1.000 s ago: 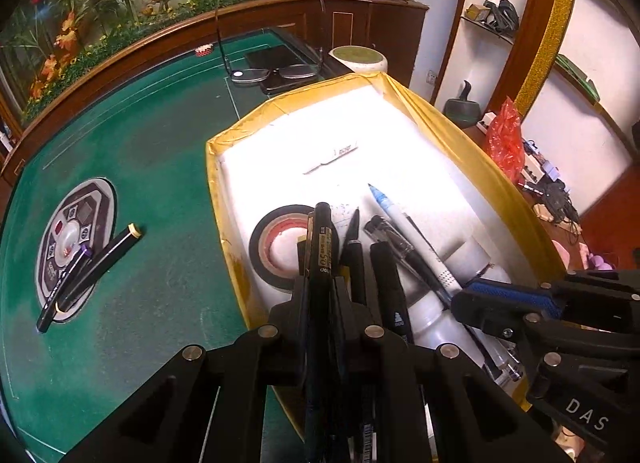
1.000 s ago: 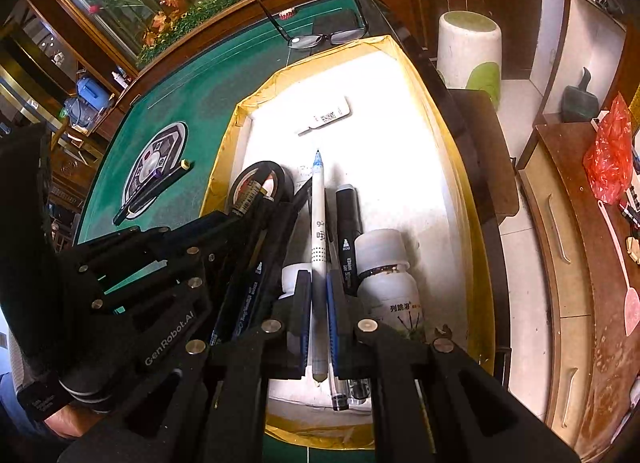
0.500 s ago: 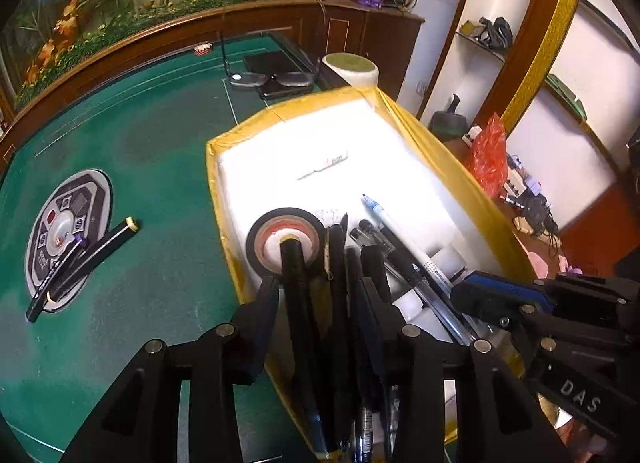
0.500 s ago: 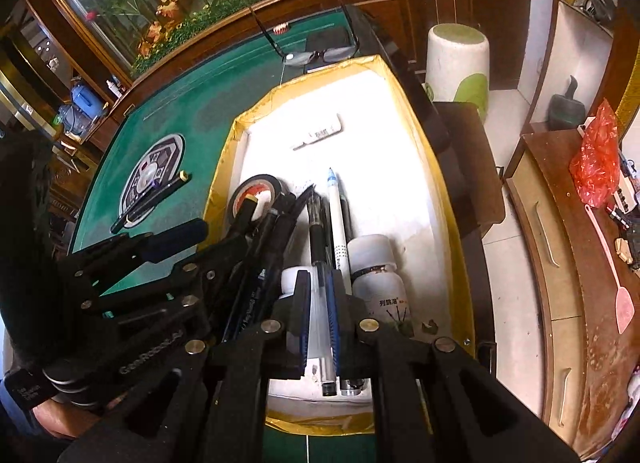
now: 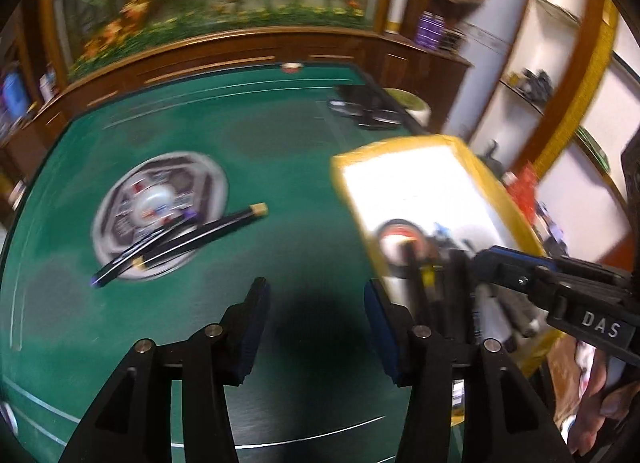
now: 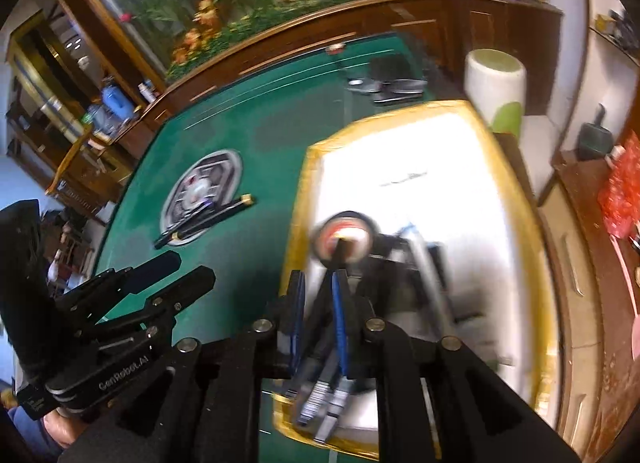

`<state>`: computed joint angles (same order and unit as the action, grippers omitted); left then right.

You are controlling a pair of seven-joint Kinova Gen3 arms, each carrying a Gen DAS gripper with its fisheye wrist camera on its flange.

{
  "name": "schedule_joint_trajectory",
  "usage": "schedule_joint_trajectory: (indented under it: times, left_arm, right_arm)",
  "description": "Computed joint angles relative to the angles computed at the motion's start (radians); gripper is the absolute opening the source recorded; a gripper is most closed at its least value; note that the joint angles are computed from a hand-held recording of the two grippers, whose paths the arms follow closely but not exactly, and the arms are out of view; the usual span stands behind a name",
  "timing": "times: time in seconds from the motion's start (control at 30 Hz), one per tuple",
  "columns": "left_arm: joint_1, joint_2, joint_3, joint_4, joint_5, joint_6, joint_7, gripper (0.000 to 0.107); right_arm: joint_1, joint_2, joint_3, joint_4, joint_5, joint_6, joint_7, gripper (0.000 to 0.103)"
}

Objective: Organize rigid objects
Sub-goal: 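Move both open tools back over the mat toward the remaining markers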

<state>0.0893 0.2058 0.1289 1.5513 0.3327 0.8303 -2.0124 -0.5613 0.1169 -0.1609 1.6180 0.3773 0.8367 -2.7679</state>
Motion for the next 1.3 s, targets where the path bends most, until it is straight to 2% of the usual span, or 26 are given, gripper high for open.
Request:
schedule_joint_trajectory:
  times: [0.17, 0.33, 0.47, 0.53, 0.63, 0.77, 0.87, 1.1, 1.2, 1.3]
  left_arm:
    - [-0.069, 0.002, -0.044, 0.0, 0.002, 0.011, 0.0, 0.052]
    - [-0.154, 0.024, -0.066, -0.02, 0.014, 0.026, -0.059, 0.056]
    - [-0.225, 0.085, -0.094, -0.096, 0.003, 0.053, -0.128, 0.058]
    - [-0.265, 0.146, -0.089, -0.177, -0.01, 0.103, -0.146, 0.058]
    - [-0.31, 0.236, -0.059, -0.304, 0.0, 0.195, -0.214, 0.058]
    - [-0.314, 0.337, 0.003, -0.433, -0.014, 0.299, -0.352, 0.058]
    - [-0.273, 0.386, 0.0, -0.488, -0.041, 0.324, -0.412, 0.058]
    - [-0.206, 0.478, -0.01, -0.601, -0.108, 0.376, -0.447, 0.057]
    - [-0.185, 0.494, -0.007, -0.617, -0.121, 0.376, -0.468, 0.052]
    - [-0.187, 0.519, 0.001, -0.655, -0.1, 0.402, -0.451, 0.036]
  right_arm:
    - [-0.008, 0.083, -0.001, -0.09, -0.076, -0.031, 0.115, 0.014]
    - [-0.021, 0.18, -0.001, -0.205, -0.173, -0.029, 0.248, 0.017]
    - [-0.055, 0.232, 0.015, -0.27, -0.211, -0.021, 0.302, 0.023]
    - [-0.07, 0.241, 0.023, -0.27, -0.225, -0.028, 0.307, 0.023]
    - [-0.09, 0.236, 0.04, -0.247, -0.23, -0.036, 0.282, 0.023]
    - [-0.118, 0.215, 0.065, -0.2, -0.207, -0.046, 0.196, 0.023]
    - [-0.138, 0.197, 0.073, -0.172, -0.17, -0.035, 0.121, 0.023]
    - [-0.167, 0.156, 0.066, -0.128, -0.086, 0.016, -0.043, 0.023]
    - [-0.172, 0.145, 0.055, -0.115, -0.058, 0.03, -0.092, 0.023]
    - [-0.169, 0.149, 0.042, -0.127, -0.046, 0.049, -0.104, 0.023]
